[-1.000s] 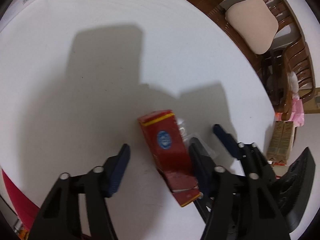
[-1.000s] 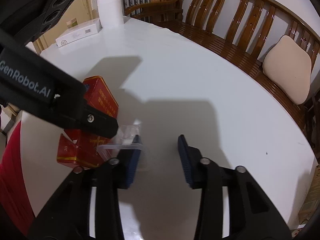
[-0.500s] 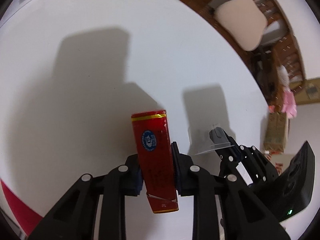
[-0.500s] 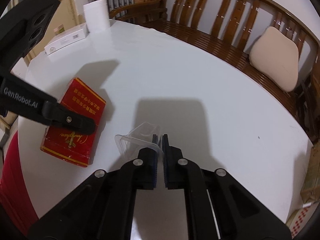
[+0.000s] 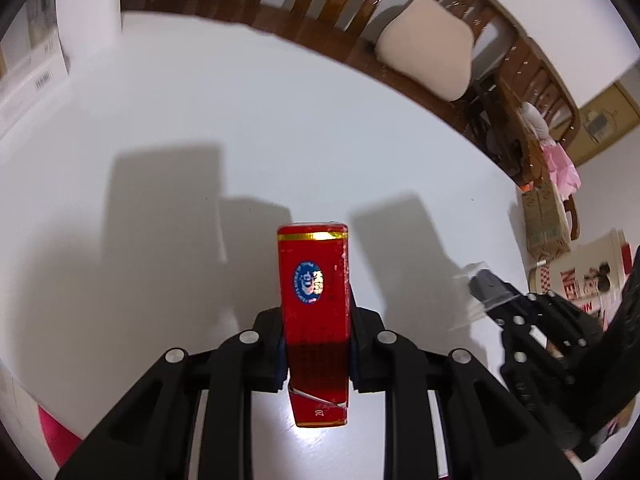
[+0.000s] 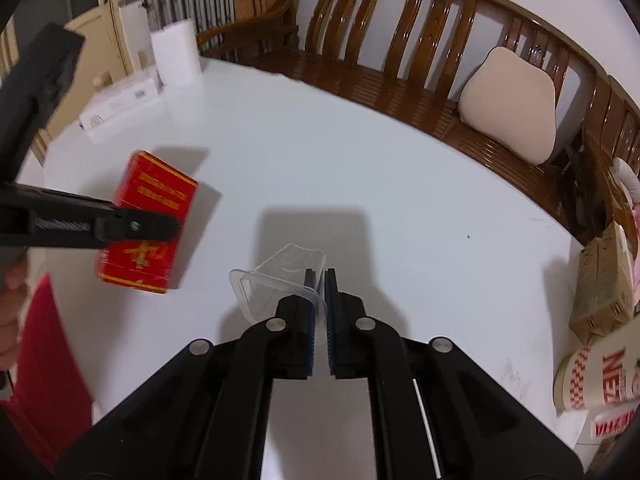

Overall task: Collect trash
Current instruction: 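Lift the red box and clear tray and carry them down to the bag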

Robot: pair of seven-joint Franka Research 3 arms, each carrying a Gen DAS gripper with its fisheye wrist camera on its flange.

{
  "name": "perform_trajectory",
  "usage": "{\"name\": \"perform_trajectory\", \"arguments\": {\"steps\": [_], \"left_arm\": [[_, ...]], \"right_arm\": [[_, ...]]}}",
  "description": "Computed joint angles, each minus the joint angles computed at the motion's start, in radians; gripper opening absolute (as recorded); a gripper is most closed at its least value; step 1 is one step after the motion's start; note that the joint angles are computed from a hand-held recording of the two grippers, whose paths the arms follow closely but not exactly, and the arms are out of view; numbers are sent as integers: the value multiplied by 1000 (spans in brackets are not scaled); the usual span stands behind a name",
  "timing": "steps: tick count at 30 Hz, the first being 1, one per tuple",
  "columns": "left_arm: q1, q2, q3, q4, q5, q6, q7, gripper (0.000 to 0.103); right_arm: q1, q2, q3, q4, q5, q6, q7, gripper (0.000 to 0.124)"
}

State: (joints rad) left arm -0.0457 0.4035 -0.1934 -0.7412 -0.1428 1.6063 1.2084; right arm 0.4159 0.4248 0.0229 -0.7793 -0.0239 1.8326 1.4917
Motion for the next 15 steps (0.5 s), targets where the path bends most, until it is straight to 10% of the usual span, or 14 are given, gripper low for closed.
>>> {"name": "perform_trajectory", "arguments": {"steps": [15], "left_arm": [[-12, -465, 46, -582, 64, 348, 277, 22]], "right_arm": [[87, -317, 65, -311, -223, 79, 230, 6]]}}
